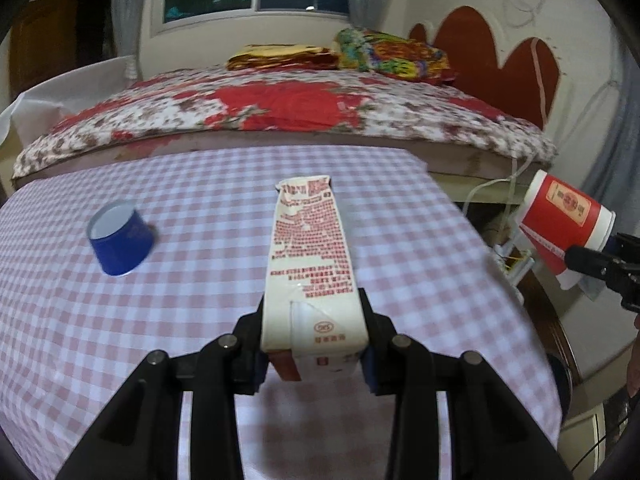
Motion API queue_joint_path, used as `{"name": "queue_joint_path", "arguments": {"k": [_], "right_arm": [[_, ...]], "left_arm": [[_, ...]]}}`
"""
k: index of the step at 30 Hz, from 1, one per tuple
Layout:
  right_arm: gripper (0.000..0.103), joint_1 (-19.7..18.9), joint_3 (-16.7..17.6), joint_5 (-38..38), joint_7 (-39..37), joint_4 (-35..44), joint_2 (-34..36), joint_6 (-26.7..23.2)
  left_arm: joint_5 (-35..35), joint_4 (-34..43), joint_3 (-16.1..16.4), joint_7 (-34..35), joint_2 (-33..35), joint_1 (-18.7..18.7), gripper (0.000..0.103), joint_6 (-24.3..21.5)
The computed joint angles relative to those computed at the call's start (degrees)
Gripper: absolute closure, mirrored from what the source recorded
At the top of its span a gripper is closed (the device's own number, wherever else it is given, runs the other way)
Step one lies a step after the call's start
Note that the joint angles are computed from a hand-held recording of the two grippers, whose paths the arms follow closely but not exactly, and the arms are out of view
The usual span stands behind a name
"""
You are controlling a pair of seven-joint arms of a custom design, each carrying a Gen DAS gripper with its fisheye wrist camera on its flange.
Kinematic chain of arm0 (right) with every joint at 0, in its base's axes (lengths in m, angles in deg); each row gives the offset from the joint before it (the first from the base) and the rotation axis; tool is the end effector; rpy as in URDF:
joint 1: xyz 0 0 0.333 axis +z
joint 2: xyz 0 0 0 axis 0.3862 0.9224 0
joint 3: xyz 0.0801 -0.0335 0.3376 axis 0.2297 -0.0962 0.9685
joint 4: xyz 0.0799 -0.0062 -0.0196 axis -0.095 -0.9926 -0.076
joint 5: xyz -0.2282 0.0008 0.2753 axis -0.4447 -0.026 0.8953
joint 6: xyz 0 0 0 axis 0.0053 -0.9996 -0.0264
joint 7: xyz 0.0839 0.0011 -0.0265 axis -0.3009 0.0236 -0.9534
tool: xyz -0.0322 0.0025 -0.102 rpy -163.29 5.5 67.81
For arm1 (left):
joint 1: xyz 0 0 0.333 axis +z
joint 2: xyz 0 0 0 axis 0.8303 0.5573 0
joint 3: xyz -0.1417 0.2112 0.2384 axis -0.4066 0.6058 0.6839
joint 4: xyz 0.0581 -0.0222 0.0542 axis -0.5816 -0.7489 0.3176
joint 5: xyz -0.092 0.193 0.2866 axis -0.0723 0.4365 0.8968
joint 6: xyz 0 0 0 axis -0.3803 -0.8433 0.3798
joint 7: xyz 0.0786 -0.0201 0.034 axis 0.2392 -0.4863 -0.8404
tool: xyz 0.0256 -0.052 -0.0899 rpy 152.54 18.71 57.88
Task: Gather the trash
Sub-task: 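Carry the milk carton and red cup over the black bin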
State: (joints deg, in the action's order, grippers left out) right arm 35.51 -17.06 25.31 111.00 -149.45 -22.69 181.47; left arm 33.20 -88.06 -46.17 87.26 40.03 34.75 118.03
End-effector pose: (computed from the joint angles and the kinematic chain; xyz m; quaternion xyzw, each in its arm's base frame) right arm 0.5078 0.1265 0.6692 -0.8452 0.3738 -0.1466 0.3527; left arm 0.3983 -0.3411 0.6116 -0.7460 0.5276 -0.2773 0.2969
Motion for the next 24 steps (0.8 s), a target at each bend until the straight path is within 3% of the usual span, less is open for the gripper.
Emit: {"name": "queue_joint_path", "arguments": {"k": [9,24], "right_arm": [[0.046,-2.94,-2.73,-1.02,0.79,-5.97,-6.52,1.48],[0.046,-9.15,-7.57,-1.36,2.39,-11.44,-10.6,1.63]], "left_arm": [[2.67,6.6,-1.44,2.44,4.45,-3.46,0.065,-0.42],[3.83,17.55,0.37,8.18,13.92,-11.03,0.065,0.25]]}}
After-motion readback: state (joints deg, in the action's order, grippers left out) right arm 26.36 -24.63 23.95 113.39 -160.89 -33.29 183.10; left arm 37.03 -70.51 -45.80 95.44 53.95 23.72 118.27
